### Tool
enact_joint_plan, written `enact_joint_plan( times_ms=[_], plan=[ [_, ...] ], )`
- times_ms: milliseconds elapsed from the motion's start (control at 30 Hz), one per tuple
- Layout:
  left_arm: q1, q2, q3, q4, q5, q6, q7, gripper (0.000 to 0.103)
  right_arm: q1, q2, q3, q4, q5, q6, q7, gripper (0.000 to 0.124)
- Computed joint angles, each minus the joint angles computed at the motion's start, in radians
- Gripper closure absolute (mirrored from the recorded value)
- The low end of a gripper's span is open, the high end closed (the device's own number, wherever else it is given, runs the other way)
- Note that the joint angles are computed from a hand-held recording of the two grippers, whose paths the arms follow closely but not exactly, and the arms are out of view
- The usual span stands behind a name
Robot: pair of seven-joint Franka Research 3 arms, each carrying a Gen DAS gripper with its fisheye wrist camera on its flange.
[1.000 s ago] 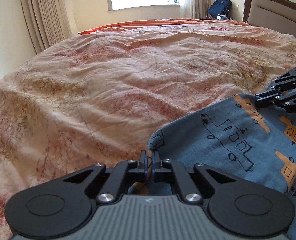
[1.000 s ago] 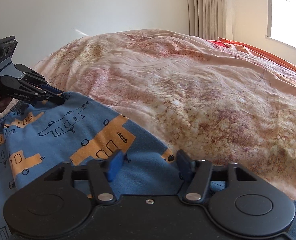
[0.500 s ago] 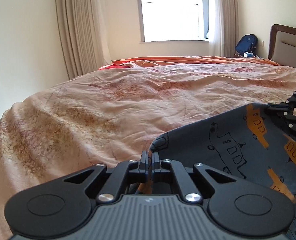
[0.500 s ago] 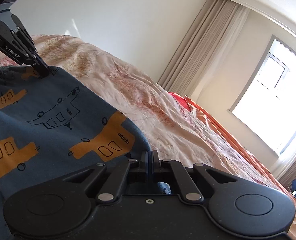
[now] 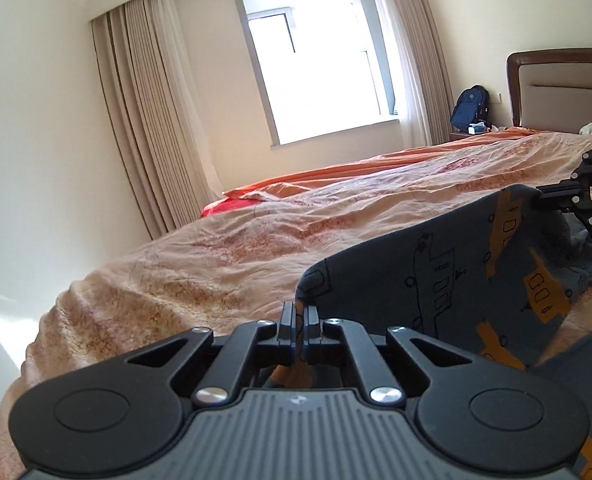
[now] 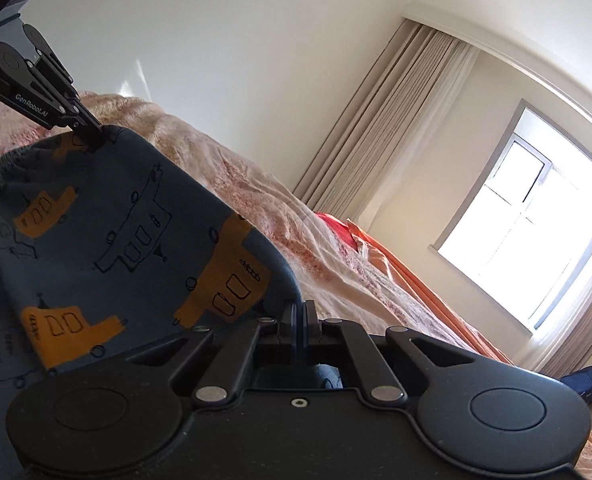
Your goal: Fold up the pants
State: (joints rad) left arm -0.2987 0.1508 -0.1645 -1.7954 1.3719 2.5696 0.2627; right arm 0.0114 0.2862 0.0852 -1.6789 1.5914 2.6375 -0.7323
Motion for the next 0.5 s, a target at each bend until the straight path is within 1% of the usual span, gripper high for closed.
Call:
enact_joint_plan(
  times_ms=[100, 200, 267, 367, 433, 500],
  plan=[
    [-0.029, -0.082, -0.026, -0.096, 0.090, -0.040, -0.138, 0.101, -0.029, -0.118, -0.025, -0.127, 0.008, -0.084, 0.002, 0.123],
    [-0.041, -0.148, -0.072, -0.190, 0.138, -0.090, -0.261, 0.101, -0.038, -0.230, -0.076, -0.255, 0.010, -0.177, 0.031, 0.123],
    [-0.051, -0.175, -0.104, -0.241, 0.165, -0.135, -0.308, 0.101, -0.039, -0.301, -0.113, -0.346, 0.017, -0.230, 0.027, 0.123],
    [-0.071, -0.197, -0.144, -0.307, 0.189, -0.202, -0.355, 0.101, -0.031, -0.406, -0.160, -0.488, 0.034, -0.272, -0.051, 0.123],
    [-0.088, -0.207, -0.166, -0.343, 0.190, -0.247, -0.397, 0.101, -0.023, -0.475, -0.185, -0.586, 0.061, -0.277, -0.128, 0.123],
    [-0.106, -0.211, -0.184, -0.371, 0.190, -0.291, -0.415, 0.101, -0.018, -0.526, -0.207, -0.667, 0.084, -0.282, -0.172, 0.123]
  ],
)
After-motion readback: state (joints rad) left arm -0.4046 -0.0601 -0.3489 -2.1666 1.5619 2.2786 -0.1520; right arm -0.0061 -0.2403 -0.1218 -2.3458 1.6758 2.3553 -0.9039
